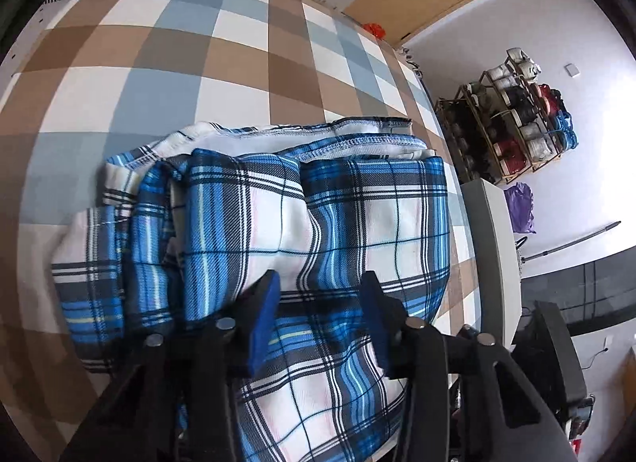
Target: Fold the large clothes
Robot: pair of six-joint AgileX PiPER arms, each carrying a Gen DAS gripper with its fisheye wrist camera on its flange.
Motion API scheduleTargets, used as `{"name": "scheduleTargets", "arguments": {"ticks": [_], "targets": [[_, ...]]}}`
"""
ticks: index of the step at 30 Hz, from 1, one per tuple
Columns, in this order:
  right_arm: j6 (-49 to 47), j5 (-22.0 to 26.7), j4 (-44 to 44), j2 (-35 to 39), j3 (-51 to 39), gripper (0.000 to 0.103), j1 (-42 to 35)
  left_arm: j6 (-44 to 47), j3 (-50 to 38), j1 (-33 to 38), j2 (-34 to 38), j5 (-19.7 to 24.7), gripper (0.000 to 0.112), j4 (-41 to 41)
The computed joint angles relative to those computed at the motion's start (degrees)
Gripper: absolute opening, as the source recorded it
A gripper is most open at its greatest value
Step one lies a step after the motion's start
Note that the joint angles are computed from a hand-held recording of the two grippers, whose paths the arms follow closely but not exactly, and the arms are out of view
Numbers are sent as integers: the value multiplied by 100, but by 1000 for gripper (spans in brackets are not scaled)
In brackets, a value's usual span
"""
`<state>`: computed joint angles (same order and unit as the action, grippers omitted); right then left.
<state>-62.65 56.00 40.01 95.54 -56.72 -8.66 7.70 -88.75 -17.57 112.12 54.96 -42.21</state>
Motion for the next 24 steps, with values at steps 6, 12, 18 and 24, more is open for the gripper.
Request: {"name": "scheduleTargets", "arguments": {"ticks": [6,12,18,24], "targets": [[1078,776,-338,-92,-1720,103,-117,16,174,44,-839,88,42,293],[3383,47,-3626,1139,-3503,99,1294,218,1805,-320,-1908,-959,55,52],[3887,636,-4294,2331,-4272,72,1539,429,2425,-190,-1436,-1440,55,-518],[3621,679,-3631,2362,-4236,73,1178,438,2521,-143,-1567,-1358,55,-539]]}}
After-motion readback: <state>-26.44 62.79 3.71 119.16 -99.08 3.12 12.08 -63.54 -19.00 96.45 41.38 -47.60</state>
